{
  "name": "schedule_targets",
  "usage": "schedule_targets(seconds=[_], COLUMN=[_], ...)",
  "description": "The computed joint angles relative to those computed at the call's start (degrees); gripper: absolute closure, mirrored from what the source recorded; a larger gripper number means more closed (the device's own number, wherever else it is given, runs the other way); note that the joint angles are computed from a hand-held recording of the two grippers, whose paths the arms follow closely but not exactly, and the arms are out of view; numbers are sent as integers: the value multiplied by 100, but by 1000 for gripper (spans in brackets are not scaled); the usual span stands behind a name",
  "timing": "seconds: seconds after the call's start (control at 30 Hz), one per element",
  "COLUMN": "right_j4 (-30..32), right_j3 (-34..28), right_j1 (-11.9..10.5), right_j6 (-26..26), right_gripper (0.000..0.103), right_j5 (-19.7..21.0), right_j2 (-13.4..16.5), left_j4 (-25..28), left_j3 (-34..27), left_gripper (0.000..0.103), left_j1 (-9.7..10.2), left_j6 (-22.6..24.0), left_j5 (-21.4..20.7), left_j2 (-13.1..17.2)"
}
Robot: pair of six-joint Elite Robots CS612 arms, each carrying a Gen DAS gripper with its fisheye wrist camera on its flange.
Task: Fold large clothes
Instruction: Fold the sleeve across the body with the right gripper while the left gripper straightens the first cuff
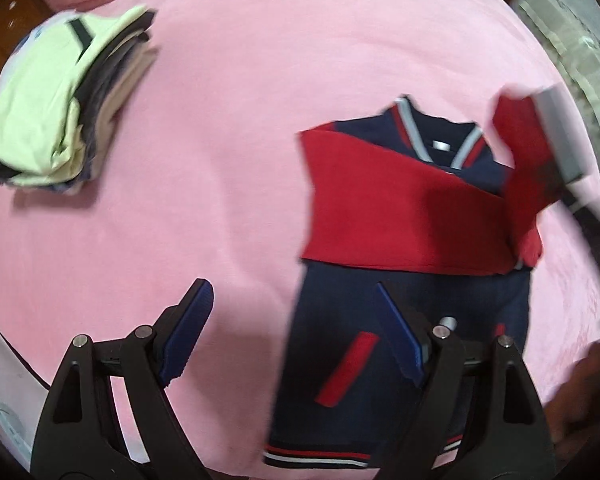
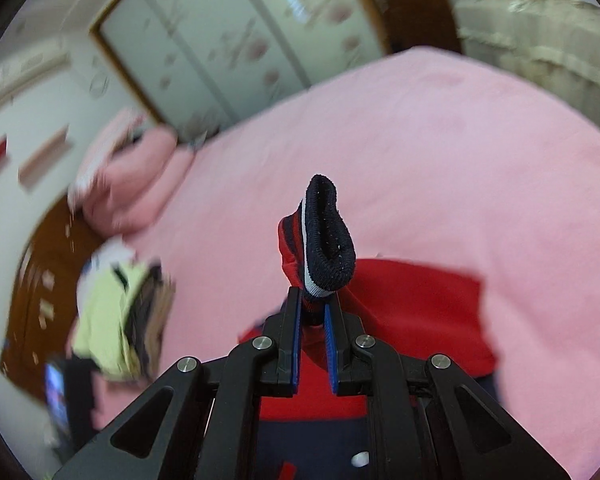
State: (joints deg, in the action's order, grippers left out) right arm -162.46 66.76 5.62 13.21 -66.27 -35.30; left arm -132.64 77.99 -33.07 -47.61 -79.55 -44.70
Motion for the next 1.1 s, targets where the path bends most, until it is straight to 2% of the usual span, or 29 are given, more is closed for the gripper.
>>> schedule_targets(seconds=[0.03, 0.13, 0.2, 0.23, 0.3, 0.37, 0.4, 0.43, 0.5, 0.57, 0.6, 0.63, 0.67, 0.7, 0.73, 0.83, 0.9, 0.93, 1.0, 1.07, 1.1], right_j4=[291, 2021, 2816, 2853, 2479, 2257, 2125, 1984, 1682, 1445, 1255, 1219, 1224, 1323, 1481, 2137, 2506, 2665, 2564, 2083, 1919], right_j3=[-82, -321, -528, -410, 26, 226, 424, 536, 584, 713, 757, 793, 707, 557, 299, -228, -486, -598, -626, -424, -331], right_j1=[104, 347, 391, 464, 525, 522, 480, 417, 338, 130, 61, -48, -91, -121, -99, -109, -141, -177, -238, -336, -387], right_j6=[-173, -1010, -1405, -1427, -1390, -1280, -1260, -1165, -908, -726, -545, -500, -393, -308, -217, -345, -511, -624, -580, -155, 65], right_gripper=[90, 67, 66, 66, 59, 48, 48, 48, 48, 48, 49, 54, 66, 71, 77, 84, 85, 87, 90, 103, 103], right_j5=[-3, 305, 418, 360, 178, 133, 147, 138, 101, 149, 175, 268, 344, 370, 315, 208, 340, 425, 520, 159, 2], right_j2=[72, 275, 408, 359, 187, 88, -52, -151, -177, -361, -364, -400, -329, -226, -79, 237, 395, 468, 539, 511, 493], left_j4=[2, -94, -246, -296, -356, -519, -662, -773, -1014, -1323, -1406, -1520, -1629, -1622, -1432, -949, -400, -177, -220, -379, -433], left_j3=[64, 329, 483, 539, 587, 576, 551, 501, 362, 136, 11, -150, -316, -493, -769, -1339, -1633, -1722, -1725, -1668, -1649], left_gripper=[23, 23, 23, 23, 23, 30, 38, 42, 42, 42, 43, 50, 57, 72, 80, 82, 84, 88, 89, 89, 89], left_j1=[39, 165, 190, 209, 248, 268, 278, 284, 274, 292, 300, 306, 304, 297, 289, 280, 255, 242, 278, 323, 342], left_j6=[-52, -192, -259, -256, -207, -140, -86, -45, -19, 25, 44, 71, 121, 176, 246, 314, 269, 225, 55, -132, -229], left_j5=[-14, -178, -251, -299, -401, -512, -604, -701, -854, -1145, -1272, -1408, -1517, -1586, -1665, -1799, -1618, -1521, -1558, -1701, -1771], left_j2=[-17, -113, -160, -177, -174, -140, -106, -62, 42, 224, 315, 438, 570, 694, 863, 1217, 1381, 1432, 1466, 1462, 1460])
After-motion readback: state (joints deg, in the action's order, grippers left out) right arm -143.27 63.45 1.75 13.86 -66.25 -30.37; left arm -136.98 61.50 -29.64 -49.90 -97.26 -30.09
